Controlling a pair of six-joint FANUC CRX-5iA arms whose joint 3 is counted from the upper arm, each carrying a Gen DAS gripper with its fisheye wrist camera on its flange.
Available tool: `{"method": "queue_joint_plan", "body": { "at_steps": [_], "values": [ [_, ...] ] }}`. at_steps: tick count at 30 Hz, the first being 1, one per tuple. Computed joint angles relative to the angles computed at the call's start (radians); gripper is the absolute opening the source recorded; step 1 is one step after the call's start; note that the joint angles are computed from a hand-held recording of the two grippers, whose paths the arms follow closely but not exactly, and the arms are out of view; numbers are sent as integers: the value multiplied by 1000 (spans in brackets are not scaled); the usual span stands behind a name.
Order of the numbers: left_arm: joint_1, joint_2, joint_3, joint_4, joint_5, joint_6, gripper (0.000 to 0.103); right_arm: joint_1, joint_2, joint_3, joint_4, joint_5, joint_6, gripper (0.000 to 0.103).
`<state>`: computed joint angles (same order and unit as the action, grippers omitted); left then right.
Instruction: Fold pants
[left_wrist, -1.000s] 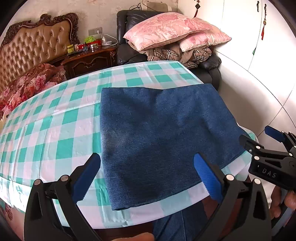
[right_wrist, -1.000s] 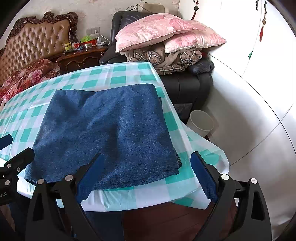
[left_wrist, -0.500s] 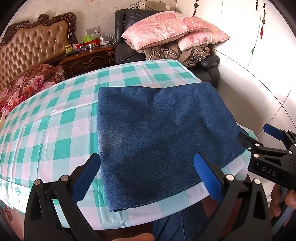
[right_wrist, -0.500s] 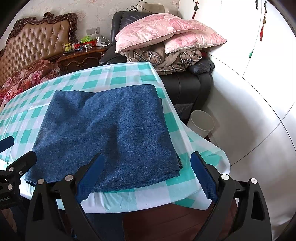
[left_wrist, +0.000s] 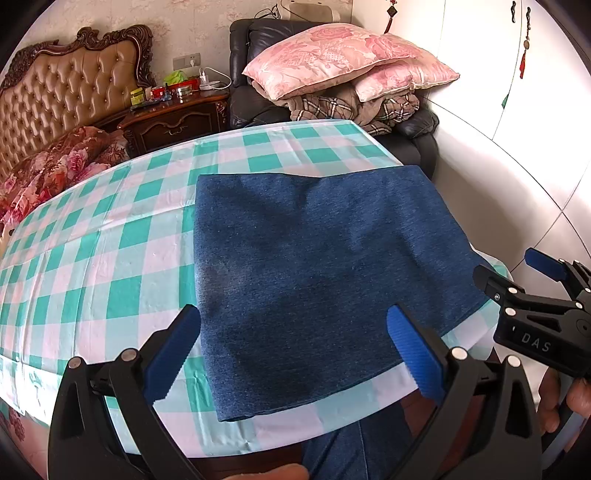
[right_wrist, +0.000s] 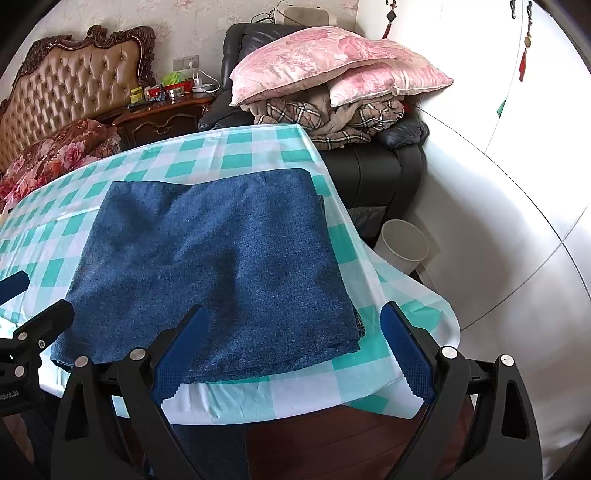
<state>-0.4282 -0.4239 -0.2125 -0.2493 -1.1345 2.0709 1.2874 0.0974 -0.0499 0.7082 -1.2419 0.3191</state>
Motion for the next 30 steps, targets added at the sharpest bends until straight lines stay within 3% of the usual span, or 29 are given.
{"method": "queue_joint_plan", "body": {
  "at_steps": [24,27,30],
  "values": [
    [32,-16,-19,50,34,-49,101,1,-2,8,-6,-4,-3,89],
    [55,-25,-45,85,74,-75,101,-1,-3,6,-10,-5,-7,89],
    [140,-40,-97,220,113,-191,101,-4,1,9,-13,-5,-12,89]
  ]
}}
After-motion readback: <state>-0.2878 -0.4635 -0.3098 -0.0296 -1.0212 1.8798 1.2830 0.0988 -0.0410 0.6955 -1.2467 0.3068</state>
